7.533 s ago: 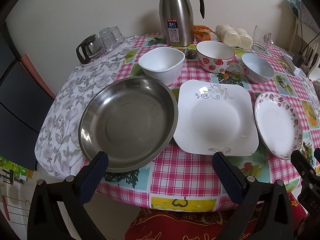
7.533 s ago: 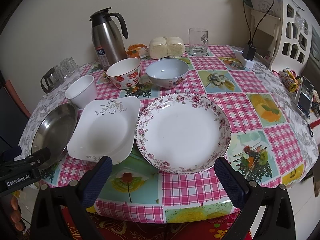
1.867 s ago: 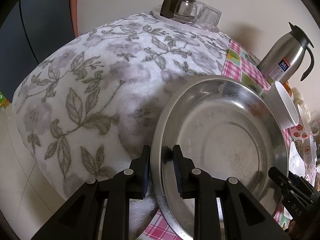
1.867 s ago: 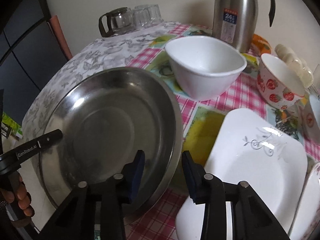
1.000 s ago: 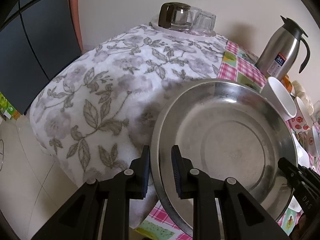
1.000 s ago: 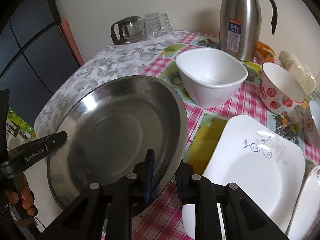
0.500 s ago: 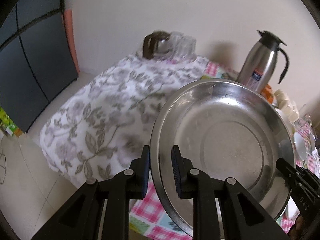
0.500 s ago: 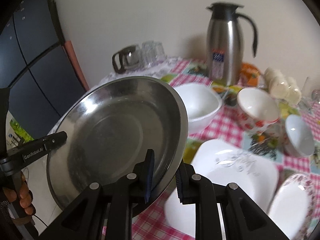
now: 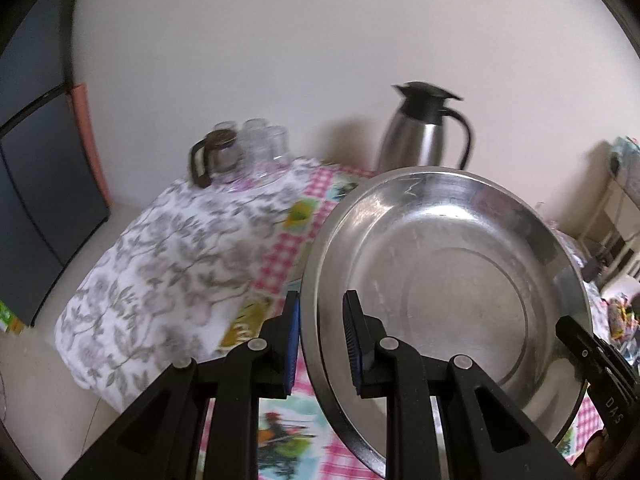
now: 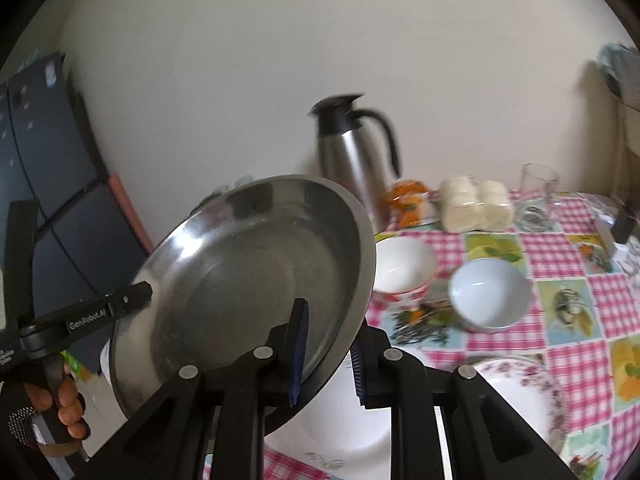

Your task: Organize plates and bowls

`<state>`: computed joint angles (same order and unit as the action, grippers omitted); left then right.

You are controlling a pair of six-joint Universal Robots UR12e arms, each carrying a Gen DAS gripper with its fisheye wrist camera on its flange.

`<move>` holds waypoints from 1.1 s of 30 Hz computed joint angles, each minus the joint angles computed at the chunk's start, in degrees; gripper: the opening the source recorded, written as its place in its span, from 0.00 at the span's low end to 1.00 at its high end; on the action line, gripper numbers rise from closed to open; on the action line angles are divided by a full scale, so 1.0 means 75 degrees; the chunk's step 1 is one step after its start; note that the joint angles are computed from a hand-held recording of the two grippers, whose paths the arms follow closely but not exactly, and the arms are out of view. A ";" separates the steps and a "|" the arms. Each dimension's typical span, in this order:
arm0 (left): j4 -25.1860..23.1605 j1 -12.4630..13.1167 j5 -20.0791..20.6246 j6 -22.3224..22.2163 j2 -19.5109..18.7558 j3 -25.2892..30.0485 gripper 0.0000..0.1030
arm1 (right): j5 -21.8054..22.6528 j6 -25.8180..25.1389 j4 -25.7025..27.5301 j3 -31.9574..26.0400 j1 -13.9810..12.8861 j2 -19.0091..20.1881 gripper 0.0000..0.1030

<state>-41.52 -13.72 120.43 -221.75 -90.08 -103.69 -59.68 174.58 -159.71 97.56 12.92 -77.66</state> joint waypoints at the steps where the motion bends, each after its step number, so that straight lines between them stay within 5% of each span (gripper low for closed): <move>1: 0.0006 -0.0079 0.0024 0.0046 -0.0100 0.0129 0.21 | -0.0026 0.0052 -0.0069 0.0042 -0.0056 -0.0038 0.20; 17: 0.0155 -0.0421 -0.0377 -0.0015 -0.0879 0.0828 0.21 | -0.0163 0.0389 0.0150 0.0254 -0.0737 -0.0227 0.21; 33: -0.0168 -0.0139 -0.1291 -0.0996 -0.1007 0.0443 0.21 | -0.1240 -0.0366 0.1864 -0.0142 -0.0405 0.0101 0.25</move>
